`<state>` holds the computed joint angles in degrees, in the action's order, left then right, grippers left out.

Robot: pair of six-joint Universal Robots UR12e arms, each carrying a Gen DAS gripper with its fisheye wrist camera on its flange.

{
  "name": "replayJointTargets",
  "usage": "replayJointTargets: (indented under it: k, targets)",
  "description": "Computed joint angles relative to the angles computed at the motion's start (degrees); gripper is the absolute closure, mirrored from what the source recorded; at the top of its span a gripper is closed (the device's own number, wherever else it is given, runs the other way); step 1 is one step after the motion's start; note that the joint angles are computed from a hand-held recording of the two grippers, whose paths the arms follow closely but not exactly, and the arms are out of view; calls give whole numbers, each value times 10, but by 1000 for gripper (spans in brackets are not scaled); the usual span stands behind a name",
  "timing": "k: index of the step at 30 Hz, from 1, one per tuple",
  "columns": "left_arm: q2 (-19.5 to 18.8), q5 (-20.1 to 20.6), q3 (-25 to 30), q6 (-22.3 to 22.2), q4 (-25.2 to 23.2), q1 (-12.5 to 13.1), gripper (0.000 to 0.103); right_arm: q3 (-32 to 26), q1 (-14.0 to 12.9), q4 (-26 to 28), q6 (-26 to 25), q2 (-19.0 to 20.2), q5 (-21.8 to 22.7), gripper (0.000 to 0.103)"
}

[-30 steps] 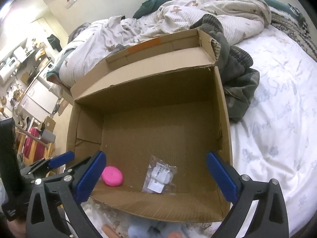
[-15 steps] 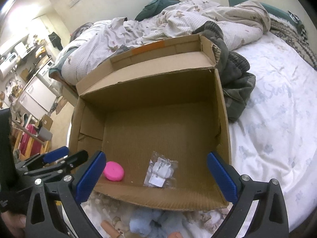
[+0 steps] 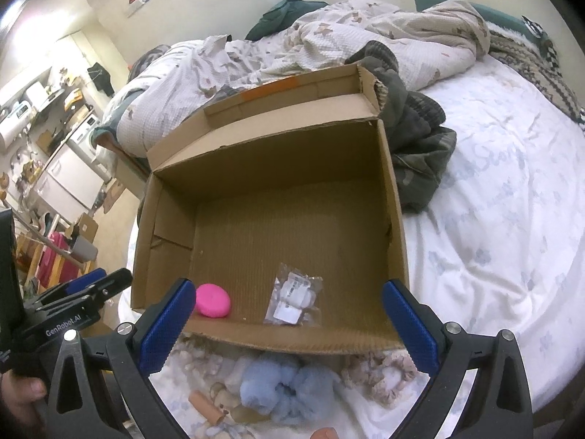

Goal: Organize soft objects
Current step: 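Move both tools back toward the remaining items beside the box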

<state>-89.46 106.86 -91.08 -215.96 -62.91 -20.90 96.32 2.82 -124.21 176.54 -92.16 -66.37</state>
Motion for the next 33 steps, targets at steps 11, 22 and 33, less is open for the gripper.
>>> replayJointTargets:
  k: [11,22,33]
  targets:
    - [27,-10,-30,-42,-13,7,40,17,-10,28,-9,-22,0,0]
    - [32,-89,-52,-36,-46,22,40,21,-23,95,-16,-31,-10,0]
    - [19,-149,-62,-92,-97,46,41,20,-31,107,-3,-27,-20,0]
